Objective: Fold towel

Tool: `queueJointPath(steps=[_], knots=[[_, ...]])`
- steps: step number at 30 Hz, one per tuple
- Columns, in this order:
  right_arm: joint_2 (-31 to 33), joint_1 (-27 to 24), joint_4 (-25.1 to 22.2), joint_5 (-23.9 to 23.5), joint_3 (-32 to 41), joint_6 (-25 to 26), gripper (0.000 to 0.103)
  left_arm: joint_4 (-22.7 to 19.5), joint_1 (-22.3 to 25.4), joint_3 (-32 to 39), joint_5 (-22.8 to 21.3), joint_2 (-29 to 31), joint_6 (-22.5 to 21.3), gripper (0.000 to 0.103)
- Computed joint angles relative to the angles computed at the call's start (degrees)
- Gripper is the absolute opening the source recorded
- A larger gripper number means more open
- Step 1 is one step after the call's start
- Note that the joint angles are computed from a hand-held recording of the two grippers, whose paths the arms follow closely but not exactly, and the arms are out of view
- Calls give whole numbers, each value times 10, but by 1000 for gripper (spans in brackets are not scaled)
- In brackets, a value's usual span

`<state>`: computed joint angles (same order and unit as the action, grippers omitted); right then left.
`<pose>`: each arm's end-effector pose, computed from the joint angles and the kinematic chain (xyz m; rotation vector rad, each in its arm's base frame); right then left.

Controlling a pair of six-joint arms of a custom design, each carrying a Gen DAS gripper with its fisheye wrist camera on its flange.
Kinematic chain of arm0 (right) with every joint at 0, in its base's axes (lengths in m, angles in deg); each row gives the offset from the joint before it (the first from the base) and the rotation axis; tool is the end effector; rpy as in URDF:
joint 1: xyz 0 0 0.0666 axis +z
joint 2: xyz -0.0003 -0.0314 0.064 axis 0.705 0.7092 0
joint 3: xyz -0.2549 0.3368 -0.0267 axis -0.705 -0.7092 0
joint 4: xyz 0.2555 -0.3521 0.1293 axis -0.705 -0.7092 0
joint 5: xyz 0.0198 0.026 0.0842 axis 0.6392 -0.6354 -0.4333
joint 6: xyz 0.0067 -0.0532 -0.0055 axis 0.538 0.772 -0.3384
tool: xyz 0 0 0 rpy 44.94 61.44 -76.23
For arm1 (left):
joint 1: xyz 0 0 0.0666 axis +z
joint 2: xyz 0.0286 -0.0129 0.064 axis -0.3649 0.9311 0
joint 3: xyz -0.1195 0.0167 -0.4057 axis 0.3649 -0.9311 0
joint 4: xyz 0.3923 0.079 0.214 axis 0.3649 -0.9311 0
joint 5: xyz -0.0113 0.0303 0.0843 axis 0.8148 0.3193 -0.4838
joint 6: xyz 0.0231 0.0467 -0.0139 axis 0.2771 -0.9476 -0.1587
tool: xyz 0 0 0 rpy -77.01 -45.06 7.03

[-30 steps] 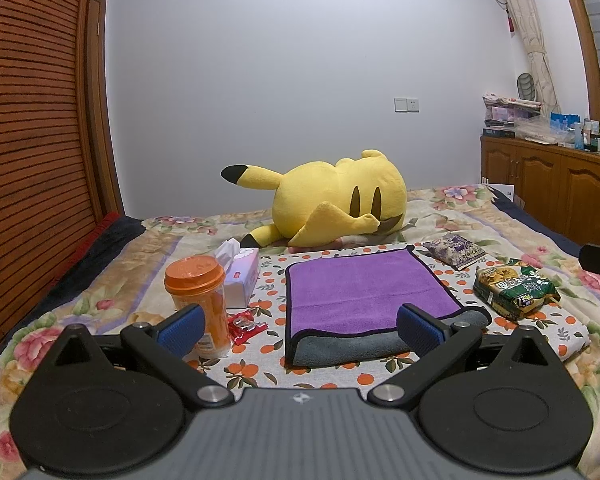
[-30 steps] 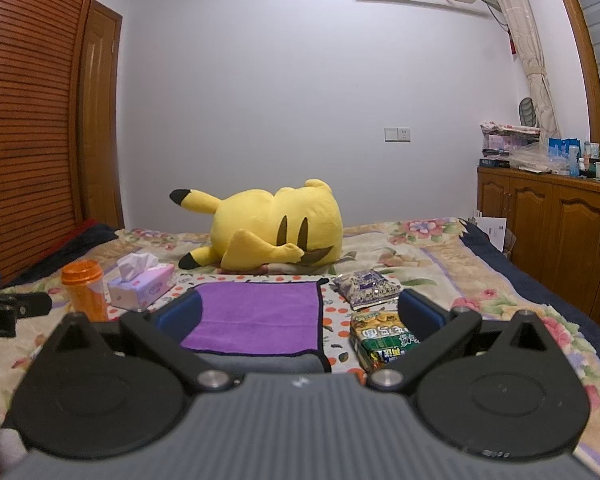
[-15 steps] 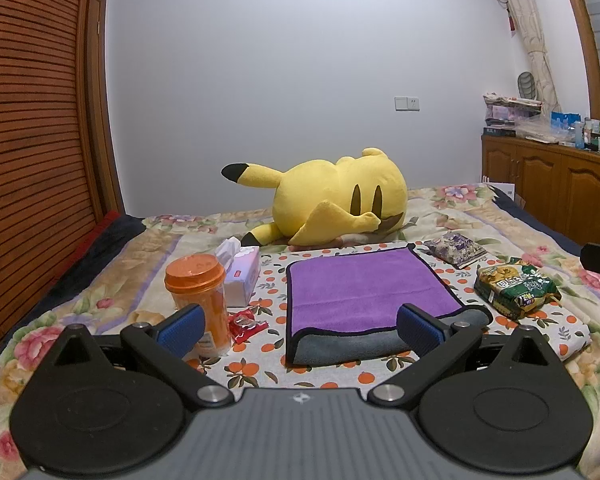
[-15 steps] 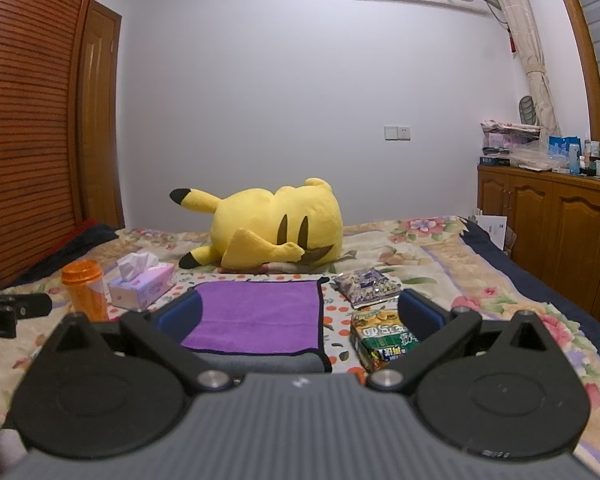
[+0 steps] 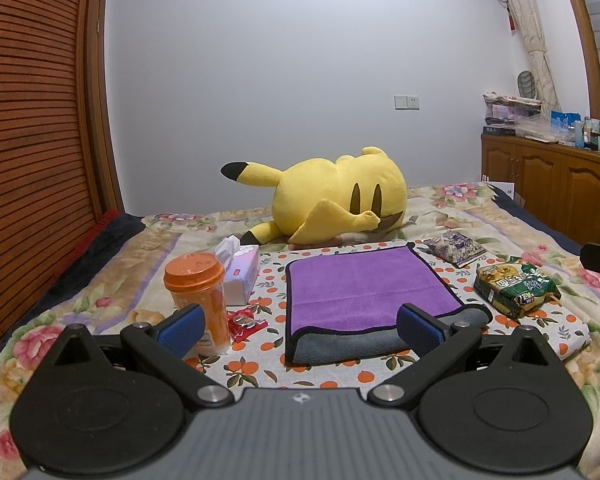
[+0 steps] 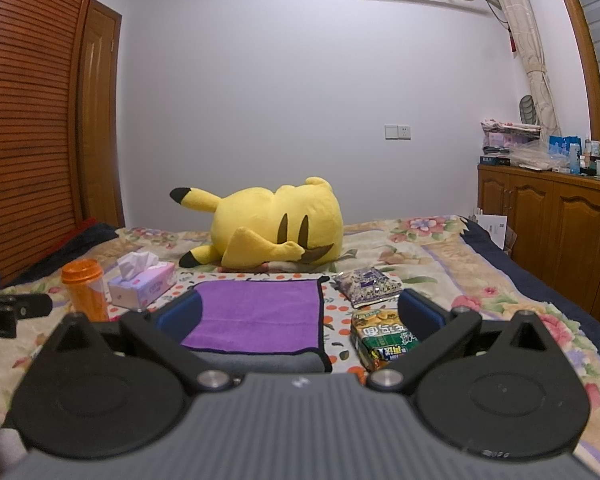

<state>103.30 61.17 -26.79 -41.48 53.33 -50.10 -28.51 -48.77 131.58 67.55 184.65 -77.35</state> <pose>0.5523 0.1448 0.2752 0.2092 1.7534 -0.0981 0.5976 -0.3017 0.3017 0.3542 1.8889 -0.0930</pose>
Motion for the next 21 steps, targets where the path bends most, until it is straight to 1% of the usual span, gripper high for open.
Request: queueJointPath(steps=[11,13,14,21], knots=[[-8,-1,-12,2,0,-2,103,2,2,3,1,7,0,103],[2,-2,-1,3,0,-2,103,1,4,4,2,10,0,103],[3,-2,-3,3,1,-2,103,0,4,5,2,10,1,103],[8,-3,-19,3,13,4,103,-25,6,26,5,23,2,103]])
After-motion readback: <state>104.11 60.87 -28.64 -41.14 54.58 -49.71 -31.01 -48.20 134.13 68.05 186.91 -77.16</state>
